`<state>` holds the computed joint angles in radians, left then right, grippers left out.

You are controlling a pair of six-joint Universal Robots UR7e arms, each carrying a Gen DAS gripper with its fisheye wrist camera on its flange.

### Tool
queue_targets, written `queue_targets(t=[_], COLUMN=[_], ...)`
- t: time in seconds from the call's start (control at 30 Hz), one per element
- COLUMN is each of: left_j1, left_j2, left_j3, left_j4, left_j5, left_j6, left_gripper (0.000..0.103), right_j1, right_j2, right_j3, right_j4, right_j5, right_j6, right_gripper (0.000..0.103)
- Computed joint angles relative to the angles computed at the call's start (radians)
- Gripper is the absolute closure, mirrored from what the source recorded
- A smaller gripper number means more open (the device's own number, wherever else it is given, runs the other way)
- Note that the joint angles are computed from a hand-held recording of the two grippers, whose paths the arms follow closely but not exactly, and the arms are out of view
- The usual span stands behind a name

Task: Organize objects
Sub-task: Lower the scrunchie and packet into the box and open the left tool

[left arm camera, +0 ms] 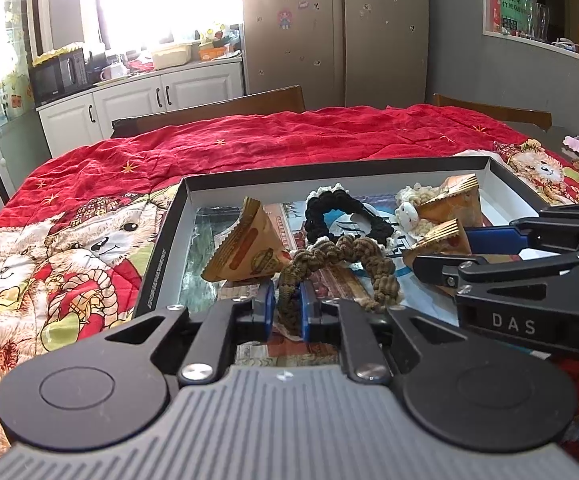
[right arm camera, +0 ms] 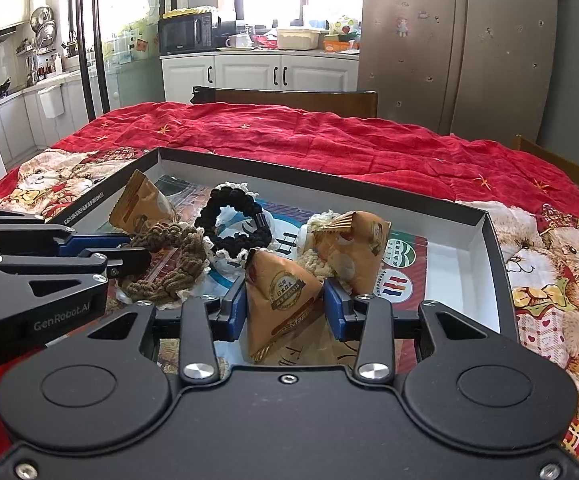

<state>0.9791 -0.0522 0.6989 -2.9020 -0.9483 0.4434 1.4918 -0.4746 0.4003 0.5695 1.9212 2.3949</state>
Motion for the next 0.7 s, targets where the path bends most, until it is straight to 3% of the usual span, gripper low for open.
queue_targets(t=[0.07, 0.17, 0.47, 0.7], left_j1=[0.000, 0.000, -0.002, -0.004], left_j2=[-0.001, -0.005, -0.013, -0.021], left_j3=[0.002, 0.010, 0.025, 0.042], left_j4=[-0.001, -0.011, -0.022, -0.048], left_j5=[-0.001, -0.002, -0.016, -0.014], left_j6=[0.000, 0.004, 0.003, -0.002], left_gripper=[0.080, 0.065, 0.062, 0.054], right_j1=[0.000, 0.000, -0.002, -0.003], right_j2=[0.001, 0.000, -0.022, -0.058], right_j3=[-0.002, 0.000, 0.041, 0.102], right_j4=[0.002, 0.002, -0.022, -0.060], right_j5=[-0.001, -0.003, -0.022, -0.053], right_j6=[0.000, -0.002, -0.003, -0.005], right_gripper=[0.064, 0.064, 0.061, 0.056])
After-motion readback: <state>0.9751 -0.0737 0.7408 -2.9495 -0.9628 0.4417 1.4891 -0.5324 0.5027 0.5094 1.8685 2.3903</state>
